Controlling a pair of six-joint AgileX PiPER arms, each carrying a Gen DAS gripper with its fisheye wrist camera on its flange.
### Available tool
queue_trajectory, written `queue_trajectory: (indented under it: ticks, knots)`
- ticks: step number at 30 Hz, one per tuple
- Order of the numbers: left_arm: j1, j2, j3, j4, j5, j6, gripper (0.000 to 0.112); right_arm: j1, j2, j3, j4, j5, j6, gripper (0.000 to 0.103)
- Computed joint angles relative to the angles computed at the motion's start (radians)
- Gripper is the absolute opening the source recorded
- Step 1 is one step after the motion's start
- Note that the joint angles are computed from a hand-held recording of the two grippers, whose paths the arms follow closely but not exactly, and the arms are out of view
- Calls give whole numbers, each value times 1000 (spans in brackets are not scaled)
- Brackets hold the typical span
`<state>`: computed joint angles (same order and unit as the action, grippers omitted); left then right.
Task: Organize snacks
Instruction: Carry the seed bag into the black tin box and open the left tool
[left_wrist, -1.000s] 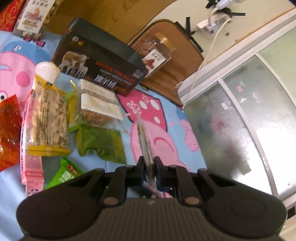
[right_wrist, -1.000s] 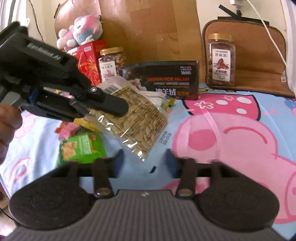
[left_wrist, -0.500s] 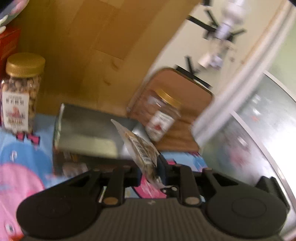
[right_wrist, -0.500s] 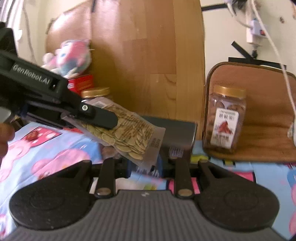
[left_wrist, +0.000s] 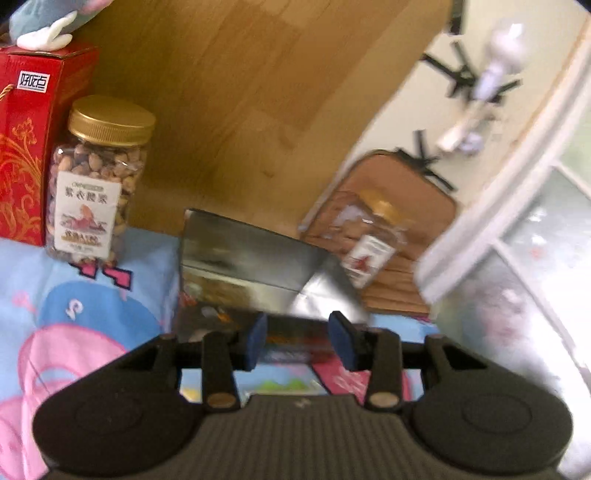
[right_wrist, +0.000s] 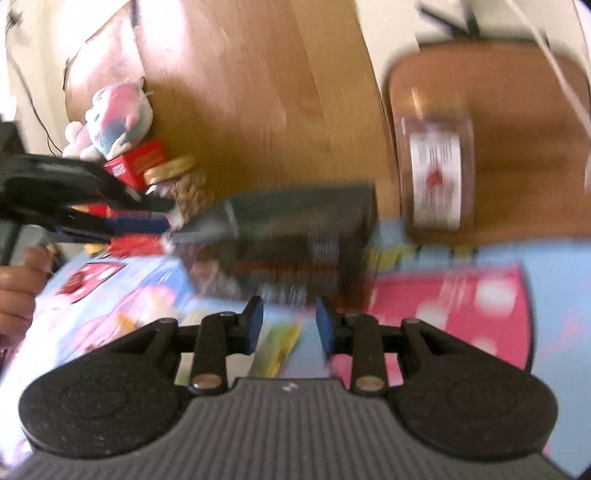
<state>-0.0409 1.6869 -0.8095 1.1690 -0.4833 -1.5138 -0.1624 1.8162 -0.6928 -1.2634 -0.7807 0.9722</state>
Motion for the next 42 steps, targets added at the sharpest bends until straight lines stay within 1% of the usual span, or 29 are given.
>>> queue_trajectory:
  ticks: [2, 3, 4, 5, 6, 7, 8, 10, 11, 13, 15, 17, 19, 22, 25, 27, 30, 33, 35, 37, 38, 39, 40, 41, 42]
  knots:
    - [8, 3, 35, 50, -52, -34, 47, -46, 38, 3, -97, -60, 102, 36]
    - [-3, 20, 24, 99, -49, -84, 48, -64, 59, 1, -134, -89, 139, 37]
    - [-20, 41, 11, 136, -32, -122, 49, -75, 71, 9, -154, -114, 153, 43]
    - [-47, 67, -9, 168, 7, -161, 49, -73, 73, 23, -154, -121, 147, 51]
    - [-67, 90, -29, 209, 43, -211, 49, -62, 69, 33, -148, -115, 132, 55]
    - [-80, 116, -52, 256, 60, -271, 49, -51, 55, 45, -150, -109, 118, 56]
    - [-83, 138, -65, 273, 60, -299, 53, -36, 51, 45, -154, -105, 99, 56]
    - [-104, 164, -84, 269, 84, -313, 53, 12, 47, 36, -135, -60, 66, 56]
    - [-117, 164, -78, 244, 96, -283, 52, 30, 46, 32, -124, -39, 48, 56]
    - [-145, 168, -77, 209, 124, -240, 50, 59, 49, 44, -65, -26, -31, 55]
    - [-181, 157, -60, 125, 165, -150, 48, 73, 38, 56, -40, -15, -57, 49]
    - [-201, 130, -35, 63, 184, -89, 46, 64, 21, 75, -32, -24, -66, 42]
    - [-197, 84, 10, -19, 166, 4, 46, 53, 10, 82, -39, -34, -53, 42]
    - [-186, 9, 50, -79, 137, 75, 46, 31, -42, 125, -6, -77, -104, 40]
    - [-169, -38, 46, -70, 127, 73, 46, 35, -89, 141, 46, -105, -146, 40]
    - [-158, -43, 12, -39, 140, 46, 46, 43, -96, 113, 60, -109, -143, 40]
    - [-153, 3, -92, -19, 179, 7, 46, 81, -85, 17, 68, -70, -118, 40]
    - [-151, 99, -235, 58, 216, -80, 46, 137, -42, -113, 114, 9, -128, 40]
    - [-146, 182, -341, 192, 219, -222, 46, 166, -11, -183, 146, 68, -141, 41]
    - [-143, 263, -431, 345, 212, -390, 46, 184, 33, -247, 158, 133, -142, 45]
    - [-146, 295, -463, 407, 218, -455, 46, 191, 49, -257, 197, 157, -182, 48]
    - [-151, 324, -491, 464, 228, -513, 46, 197, 66, -262, 241, 177, -234, 48]
    - [-157, 337, -500, 494, 239, -542, 46, 198, 69, -248, 293, 179, -294, 48]
    - [-159, 343, -495, 486, 239, -535, 46, 194, 69, -228, 337, 170, -341, 48]
    - [-153, 340, -480, 439, 223, -489, 46, 183, 66, -210, 346, 153, -350, 48]
